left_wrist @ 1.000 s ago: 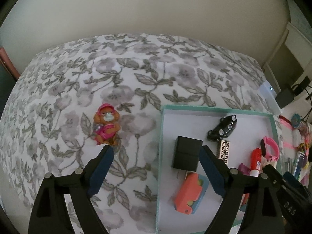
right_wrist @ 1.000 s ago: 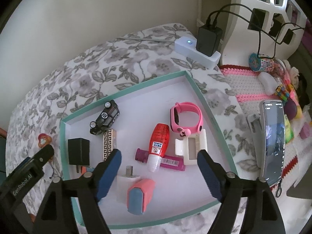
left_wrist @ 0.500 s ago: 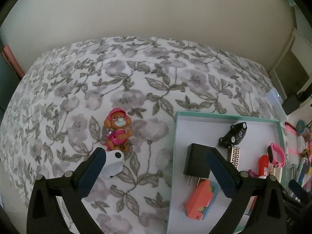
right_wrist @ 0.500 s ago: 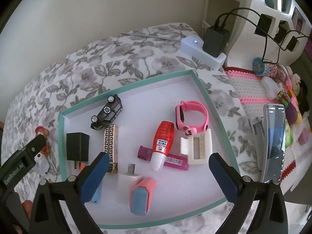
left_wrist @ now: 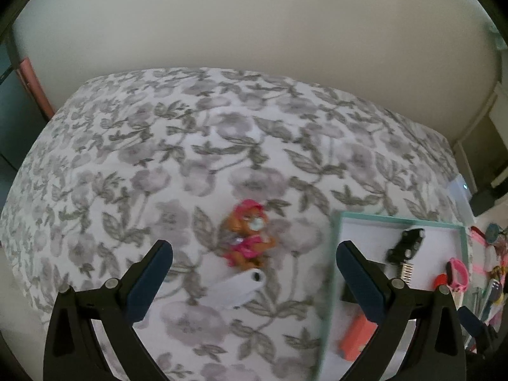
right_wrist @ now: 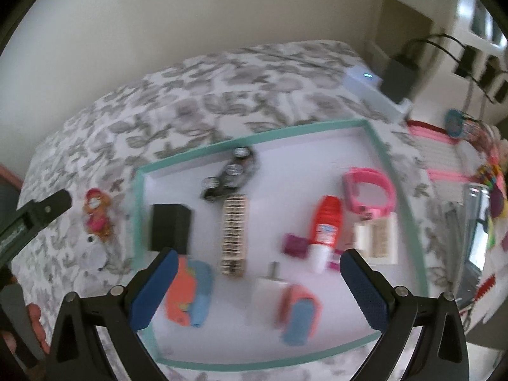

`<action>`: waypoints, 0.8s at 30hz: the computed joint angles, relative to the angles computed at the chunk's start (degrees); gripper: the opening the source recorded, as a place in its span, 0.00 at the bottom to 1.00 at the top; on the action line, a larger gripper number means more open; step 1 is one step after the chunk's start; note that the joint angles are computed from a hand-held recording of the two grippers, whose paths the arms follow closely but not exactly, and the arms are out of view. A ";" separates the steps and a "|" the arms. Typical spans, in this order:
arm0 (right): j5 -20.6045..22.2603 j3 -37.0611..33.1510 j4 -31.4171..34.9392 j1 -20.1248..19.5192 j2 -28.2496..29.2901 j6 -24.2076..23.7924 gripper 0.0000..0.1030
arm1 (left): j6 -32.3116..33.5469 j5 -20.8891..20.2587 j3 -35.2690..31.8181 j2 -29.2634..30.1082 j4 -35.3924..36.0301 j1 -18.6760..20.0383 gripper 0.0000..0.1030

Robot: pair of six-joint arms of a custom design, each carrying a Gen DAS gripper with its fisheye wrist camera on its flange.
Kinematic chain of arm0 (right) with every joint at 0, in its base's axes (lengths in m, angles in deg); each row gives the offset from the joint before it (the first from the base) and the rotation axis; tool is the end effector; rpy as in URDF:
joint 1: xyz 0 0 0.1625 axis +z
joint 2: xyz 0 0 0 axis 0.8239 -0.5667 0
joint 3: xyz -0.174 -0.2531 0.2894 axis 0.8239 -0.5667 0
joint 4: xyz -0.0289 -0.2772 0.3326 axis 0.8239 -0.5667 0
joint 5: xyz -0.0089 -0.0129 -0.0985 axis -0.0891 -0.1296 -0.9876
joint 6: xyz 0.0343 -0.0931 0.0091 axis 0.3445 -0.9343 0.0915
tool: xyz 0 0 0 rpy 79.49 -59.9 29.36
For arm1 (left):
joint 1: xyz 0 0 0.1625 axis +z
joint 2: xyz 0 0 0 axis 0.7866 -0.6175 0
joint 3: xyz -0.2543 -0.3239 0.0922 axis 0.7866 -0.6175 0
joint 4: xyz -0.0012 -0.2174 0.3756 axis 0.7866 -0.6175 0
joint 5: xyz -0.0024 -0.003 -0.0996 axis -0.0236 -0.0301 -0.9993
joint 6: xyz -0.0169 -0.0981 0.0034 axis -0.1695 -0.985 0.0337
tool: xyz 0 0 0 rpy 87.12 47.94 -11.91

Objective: Organize rigid objects
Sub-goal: 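Move both tools back over the toy dog and white earbud case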

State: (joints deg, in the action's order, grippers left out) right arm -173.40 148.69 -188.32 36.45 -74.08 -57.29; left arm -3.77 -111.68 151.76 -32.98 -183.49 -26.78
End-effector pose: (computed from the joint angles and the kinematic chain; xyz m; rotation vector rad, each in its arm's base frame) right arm 0.0700 -0.3095 0.3872 -0.4612 -2.2342 0.7689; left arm -0.4629 -0.4345 0.0234 0.4736 2.3588 -0.4774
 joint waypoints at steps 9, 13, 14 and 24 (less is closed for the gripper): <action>2.53 -0.43 -3.85 4.83 7.38 -0.49 1.00 | -3.14 0.69 2.31 -4.21 2.91 2.83 1.00; 2.38 -0.74 -4.32 5.52 9.74 0.61 1.00 | -2.31 -0.90 2.78 -4.41 2.51 3.92 1.00; 2.42 -0.79 -4.44 5.54 10.18 0.83 1.00 | -1.97 -1.34 2.69 -4.15 2.97 4.29 1.00; 1.24 -1.61 -4.37 5.78 13.93 1.82 1.00 | 1.17 -8.16 2.25 -2.07 2.38 6.23 1.00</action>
State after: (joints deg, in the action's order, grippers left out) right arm -172.16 147.08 -192.69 42.24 -60.15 -55.47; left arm -2.60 -119.84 154.01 -35.05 -181.11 -20.55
